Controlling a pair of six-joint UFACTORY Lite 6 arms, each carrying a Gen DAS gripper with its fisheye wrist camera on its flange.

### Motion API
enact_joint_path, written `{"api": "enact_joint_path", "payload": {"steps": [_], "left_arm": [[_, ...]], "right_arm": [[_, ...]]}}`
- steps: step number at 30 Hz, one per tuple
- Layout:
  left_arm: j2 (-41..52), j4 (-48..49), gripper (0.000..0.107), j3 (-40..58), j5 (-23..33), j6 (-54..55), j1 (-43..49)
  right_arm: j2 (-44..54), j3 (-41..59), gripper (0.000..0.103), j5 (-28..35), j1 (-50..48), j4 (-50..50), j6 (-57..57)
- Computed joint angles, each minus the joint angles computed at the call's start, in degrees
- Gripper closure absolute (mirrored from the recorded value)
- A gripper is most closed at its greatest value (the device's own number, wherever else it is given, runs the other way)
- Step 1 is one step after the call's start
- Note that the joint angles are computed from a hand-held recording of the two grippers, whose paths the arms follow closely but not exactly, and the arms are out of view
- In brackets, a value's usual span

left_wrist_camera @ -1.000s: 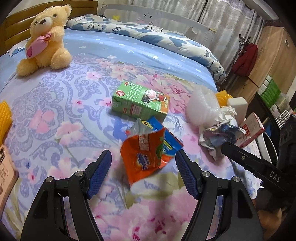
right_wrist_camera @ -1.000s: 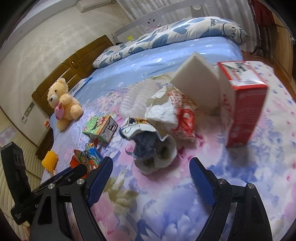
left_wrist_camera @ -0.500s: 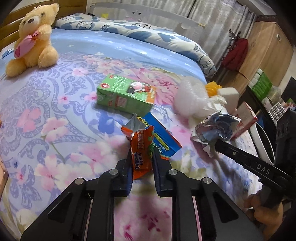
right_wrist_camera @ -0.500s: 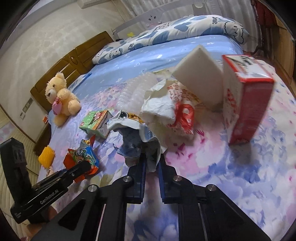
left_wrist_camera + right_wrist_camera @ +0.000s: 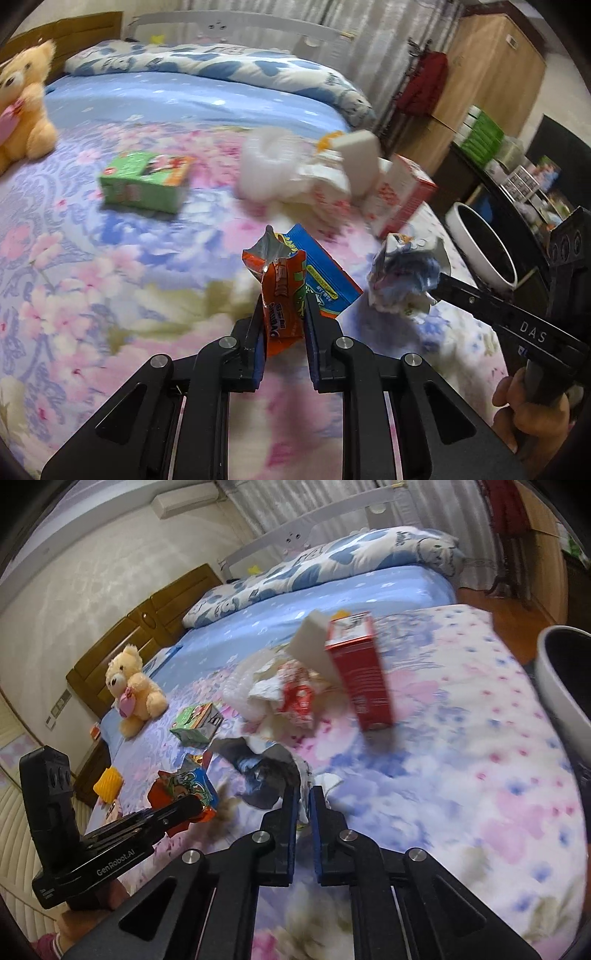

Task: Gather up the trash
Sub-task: 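Carry the orange wrapper and foil wrapper toward the black bin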

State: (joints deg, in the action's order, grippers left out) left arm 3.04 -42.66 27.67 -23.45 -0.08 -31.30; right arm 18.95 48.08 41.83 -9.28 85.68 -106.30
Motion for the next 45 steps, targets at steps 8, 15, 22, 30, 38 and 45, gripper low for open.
{"api": "enact_joint_path", "payload": {"steps": [8, 15, 22, 30, 38, 45], "left_arm": [[4.71, -8.06, 0.091, 6.85, 0.71, 7.41, -5.96], [9.72, -12.94, 0.091, 13.75, 1.78, 12.43, -9.76], [15.38, -20.41, 0.091, 23.25, 3.62, 22.26, -12.50], [23.02, -32.20, 0.091, 35.85, 6.15, 37.06, -14.30], [30.64, -49.69, 0.091, 49.17, 7.54, 57.91, -15.32], [38.15, -68.77, 0.091, 62.37, 7.40, 79.68, -15.32]], "right_arm": [[-0.11, -0.80, 0.103, 2.09, -7.87, -2.21, -1.52], [1.17, 1.26, 0.103, 4.98, -15.36, -5.70, -0.56], [3.11, 5.51, 0.103, 7.61, -21.48, -8.31, 1.25], [6.34, 12.35, 0.103, 10.32, -26.78, -10.60, 4.35], [10.40, 20.09, 0.103, 12.05, -30.15, -11.83, 7.83], [14.37, 27.72, 0.103, 12.77, -31.76, -12.52, 11.17]]}}
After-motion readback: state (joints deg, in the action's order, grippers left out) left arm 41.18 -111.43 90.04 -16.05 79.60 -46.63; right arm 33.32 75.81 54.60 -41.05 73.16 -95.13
